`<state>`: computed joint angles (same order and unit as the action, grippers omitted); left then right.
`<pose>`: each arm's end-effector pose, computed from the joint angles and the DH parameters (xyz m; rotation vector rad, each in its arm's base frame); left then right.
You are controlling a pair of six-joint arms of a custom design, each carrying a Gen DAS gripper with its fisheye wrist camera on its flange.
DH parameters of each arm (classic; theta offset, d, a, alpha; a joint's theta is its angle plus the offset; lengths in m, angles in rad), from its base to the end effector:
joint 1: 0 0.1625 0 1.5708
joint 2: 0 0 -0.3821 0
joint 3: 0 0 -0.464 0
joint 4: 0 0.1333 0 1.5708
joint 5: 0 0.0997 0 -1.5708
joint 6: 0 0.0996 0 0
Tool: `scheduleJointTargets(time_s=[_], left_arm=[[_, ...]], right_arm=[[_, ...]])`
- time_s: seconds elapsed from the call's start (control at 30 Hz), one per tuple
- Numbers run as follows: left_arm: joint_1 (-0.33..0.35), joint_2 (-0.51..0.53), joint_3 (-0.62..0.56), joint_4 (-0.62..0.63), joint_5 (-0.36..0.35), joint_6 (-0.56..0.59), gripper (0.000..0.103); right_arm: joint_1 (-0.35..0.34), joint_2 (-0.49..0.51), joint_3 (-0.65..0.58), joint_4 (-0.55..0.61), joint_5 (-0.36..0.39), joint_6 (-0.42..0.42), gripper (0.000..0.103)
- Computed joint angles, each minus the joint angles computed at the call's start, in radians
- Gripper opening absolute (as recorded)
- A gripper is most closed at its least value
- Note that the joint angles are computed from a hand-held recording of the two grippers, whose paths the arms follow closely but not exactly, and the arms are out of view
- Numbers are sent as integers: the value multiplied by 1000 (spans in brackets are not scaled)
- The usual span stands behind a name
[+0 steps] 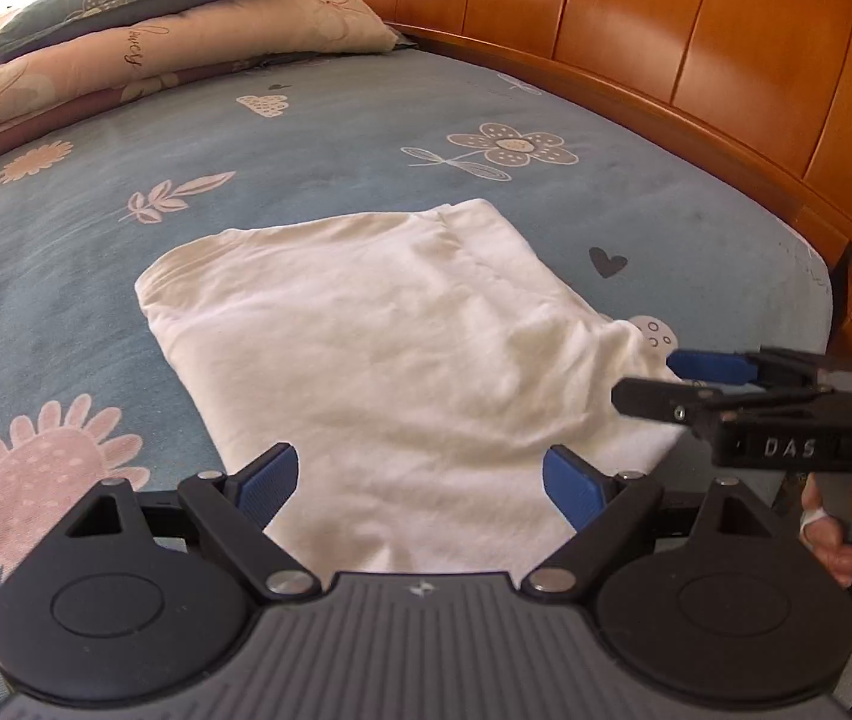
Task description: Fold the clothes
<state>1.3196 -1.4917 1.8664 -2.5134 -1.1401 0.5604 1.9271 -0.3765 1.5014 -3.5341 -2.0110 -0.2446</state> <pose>0.0216 -0.6195 0.3509 0.8605 2.4167 -0.6520 0.3255 -0.6141 -0.1018 0.5064 -2.4845 1.1541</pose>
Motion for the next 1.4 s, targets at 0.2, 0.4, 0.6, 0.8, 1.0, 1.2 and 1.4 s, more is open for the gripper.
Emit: scheduleJointTargets(time_s=[0.2, 0.4, 0.6, 0.8, 1.0, 1.2, 1.4], left_arm=[[-27, -26, 58, 27, 28, 55, 89], [-18, -22, 60, 83, 70, -6, 91], [-10, -40, 77, 79, 64, -37, 95], [-9, -75, 122, 43, 73, -37, 100], [-15, -66, 142, -4, 106, -19, 102], [-26, -84, 177, -65, 133, -17, 102], [-5, -130, 188, -14, 54, -68, 102]], right_arm=[[-4, -46, 1, 43, 171, -46, 81], [-24, -78, -80, 399, 266, 15, 93], [-73, -85, -66, 457, 300, 149, 95], [-84, -77, -78, 454, 334, 212, 103], [-65, -63, -96, 467, 282, 187, 103], [-73, -68, -90, 454, 304, 249, 103], [-71, -85, -90, 491, 325, 300, 103]])
